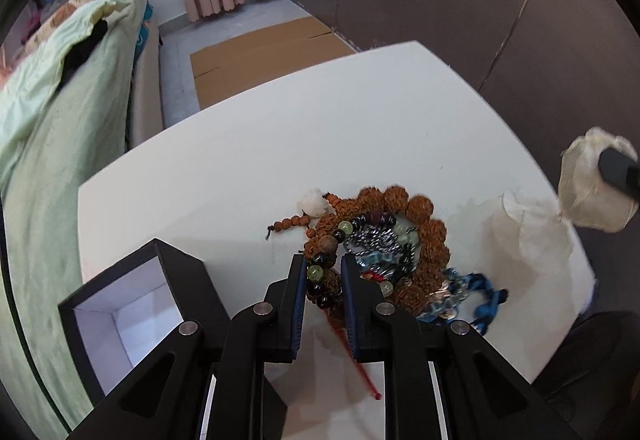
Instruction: Organize jewelry
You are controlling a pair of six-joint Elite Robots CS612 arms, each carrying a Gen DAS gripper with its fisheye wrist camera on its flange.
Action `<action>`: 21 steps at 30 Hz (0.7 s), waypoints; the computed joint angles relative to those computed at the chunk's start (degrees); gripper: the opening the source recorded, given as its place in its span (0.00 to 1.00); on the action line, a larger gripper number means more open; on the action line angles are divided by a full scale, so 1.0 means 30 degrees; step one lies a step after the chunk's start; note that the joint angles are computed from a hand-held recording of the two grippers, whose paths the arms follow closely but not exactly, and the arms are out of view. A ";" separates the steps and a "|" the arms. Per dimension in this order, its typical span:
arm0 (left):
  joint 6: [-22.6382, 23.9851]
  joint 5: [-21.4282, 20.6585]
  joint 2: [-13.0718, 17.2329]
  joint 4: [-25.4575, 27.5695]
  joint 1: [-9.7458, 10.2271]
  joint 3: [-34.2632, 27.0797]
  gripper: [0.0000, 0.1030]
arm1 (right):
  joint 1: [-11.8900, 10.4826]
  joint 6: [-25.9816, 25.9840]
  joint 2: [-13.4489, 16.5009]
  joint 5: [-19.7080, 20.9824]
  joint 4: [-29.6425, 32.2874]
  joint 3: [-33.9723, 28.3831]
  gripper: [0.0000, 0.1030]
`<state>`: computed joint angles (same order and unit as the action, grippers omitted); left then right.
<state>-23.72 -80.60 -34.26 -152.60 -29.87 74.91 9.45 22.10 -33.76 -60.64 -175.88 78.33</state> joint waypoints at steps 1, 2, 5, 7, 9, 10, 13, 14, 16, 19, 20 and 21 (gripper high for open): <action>0.0193 0.0180 0.0069 0.0382 -0.0041 -0.0148 0.18 | -0.0002 -0.0012 0.0015 -0.0037 0.0074 -0.0031 0.03; 0.0304 0.0286 0.0112 0.0558 -0.0060 -0.0210 0.18 | -0.0005 0.0003 0.0045 -0.0035 0.0172 -0.0079 0.03; 0.0380 0.0621 0.0246 0.0969 -0.0092 -0.0406 0.18 | -0.0013 -0.0045 0.0140 0.0052 0.0449 -0.0214 0.03; 0.0402 0.0725 0.0289 0.1090 -0.0078 -0.0496 0.18 | -0.0038 -0.0131 0.0175 0.0110 0.0586 -0.0257 0.03; 0.0360 0.0726 0.0272 0.0979 -0.0043 -0.0480 0.18 | -0.0055 -0.0159 0.0199 0.0171 0.0770 -0.0324 0.03; 0.0328 0.0662 0.0237 0.0837 -0.0015 -0.0413 0.18 | -0.0073 -0.0160 0.0211 0.0232 0.0799 -0.0330 0.03; 0.0103 0.0247 0.0161 0.0233 0.0112 -0.0220 0.18 | -0.0073 -0.0191 0.0240 0.0257 0.0855 -0.0360 0.03; 0.0055 0.0099 0.0172 0.0160 0.0136 -0.0230 0.18 | -0.0085 -0.0221 0.0258 0.0336 0.0919 -0.0385 0.03; 0.0270 -0.0257 0.0258 0.0222 0.0187 -0.0355 0.18 | -0.0095 -0.0321 0.0276 0.0466 0.0996 -0.0408 0.03; 0.0014 -0.0232 0.0344 0.0240 0.0219 -0.0439 0.09 | -0.0090 -0.0493 0.0284 0.0564 0.1027 -0.0422 0.03; -0.0153 -0.0419 0.0322 0.0080 0.0266 -0.0403 0.08 | -0.0092 -0.0526 0.0285 0.0590 0.1049 -0.0428 0.03; -0.0252 -0.0688 0.0272 -0.0210 0.0318 -0.0326 0.08 | -0.0098 -0.0558 0.0283 0.0616 0.1072 -0.0427 0.03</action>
<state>-24.47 -82.66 -33.45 -153.23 -28.91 73.93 9.16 20.43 -32.91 -58.80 -172.66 77.05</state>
